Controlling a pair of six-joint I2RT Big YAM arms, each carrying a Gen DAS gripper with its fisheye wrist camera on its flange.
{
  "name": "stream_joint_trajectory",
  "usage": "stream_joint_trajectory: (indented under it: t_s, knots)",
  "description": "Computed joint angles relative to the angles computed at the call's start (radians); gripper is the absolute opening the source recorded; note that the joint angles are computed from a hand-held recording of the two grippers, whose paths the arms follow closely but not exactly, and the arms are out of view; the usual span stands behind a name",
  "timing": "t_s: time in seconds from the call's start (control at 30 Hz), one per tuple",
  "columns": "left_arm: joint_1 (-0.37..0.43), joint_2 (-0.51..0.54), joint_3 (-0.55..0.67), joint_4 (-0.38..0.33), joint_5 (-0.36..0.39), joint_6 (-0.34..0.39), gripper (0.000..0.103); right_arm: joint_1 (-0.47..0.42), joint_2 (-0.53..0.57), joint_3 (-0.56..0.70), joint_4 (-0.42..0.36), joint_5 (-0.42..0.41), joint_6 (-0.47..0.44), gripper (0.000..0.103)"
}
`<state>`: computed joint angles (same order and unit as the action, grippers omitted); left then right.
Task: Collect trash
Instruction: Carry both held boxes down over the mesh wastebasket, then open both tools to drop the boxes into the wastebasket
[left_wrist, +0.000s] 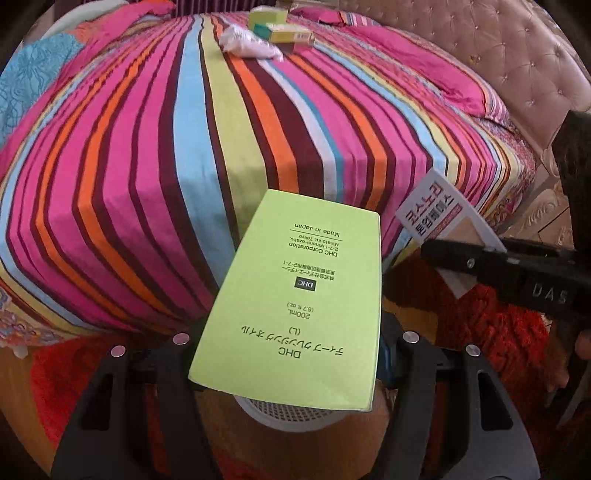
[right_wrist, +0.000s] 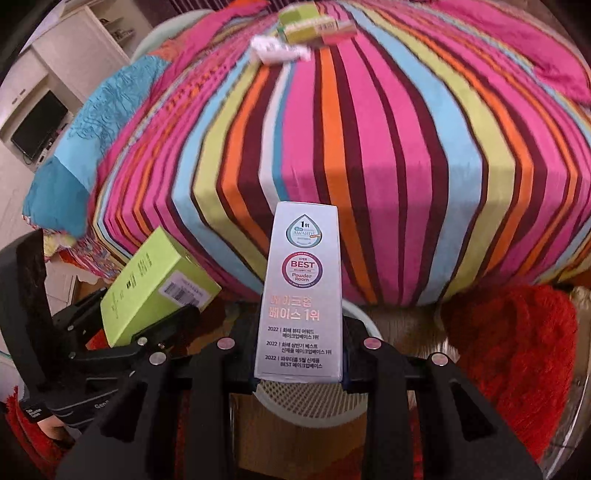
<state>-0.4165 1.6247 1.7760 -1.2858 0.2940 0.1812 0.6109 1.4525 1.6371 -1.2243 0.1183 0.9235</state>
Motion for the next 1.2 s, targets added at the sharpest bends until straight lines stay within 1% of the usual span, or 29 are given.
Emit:
stream_joint_trajectory:
  t_s: [0.13,0.27,0.47,0.6,0.73,0.8,0.93,1.07,1.2]
  knots:
    - [-0.005,0.018,-0.001,-0.033,-0.011,0.000,0.062,-0.005,0.007,-0.029,0.005,-0.061,0.032,0.029]
    - [-0.005,0.038,-0.001,-0.068,-0.014,-0.004,0.062,-0.006,0.024,-0.036,-0.002,-0.116,0.042,0.029]
    - [-0.010,0.082,0.013,-0.140,-0.026,-0.010,0.062,-0.015,0.040,-0.071,0.003,-0.199,0.084,0.029]
    - [-0.006,0.117,0.030,-0.191,-0.027,-0.020,0.062,-0.032,0.043,-0.118,0.033,-0.294,0.125,0.029]
    - [-0.007,0.150,0.041,-0.243,-0.040,-0.026,0.062,-0.044,0.055,-0.147,0.039,-0.369,0.156,0.029]
    - [-0.010,0.162,0.043,-0.268,-0.051,-0.021,0.062,-0.045,0.070,-0.139,0.010,-0.371,0.161,0.029]
    - [-0.018,0.189,0.053,-0.313,-0.084,-0.014,0.062,-0.053,0.093,-0.135,0.008,-0.406,0.156,0.029]
    - [-0.023,0.209,0.060,-0.342,-0.101,-0.014,0.063,-0.047,0.126,-0.105,-0.028,-0.424,0.140,0.029]
    - [-0.029,0.217,0.060,-0.354,-0.111,-0.019,0.063,-0.044,0.153,-0.081,-0.063,-0.443,0.120,0.029]
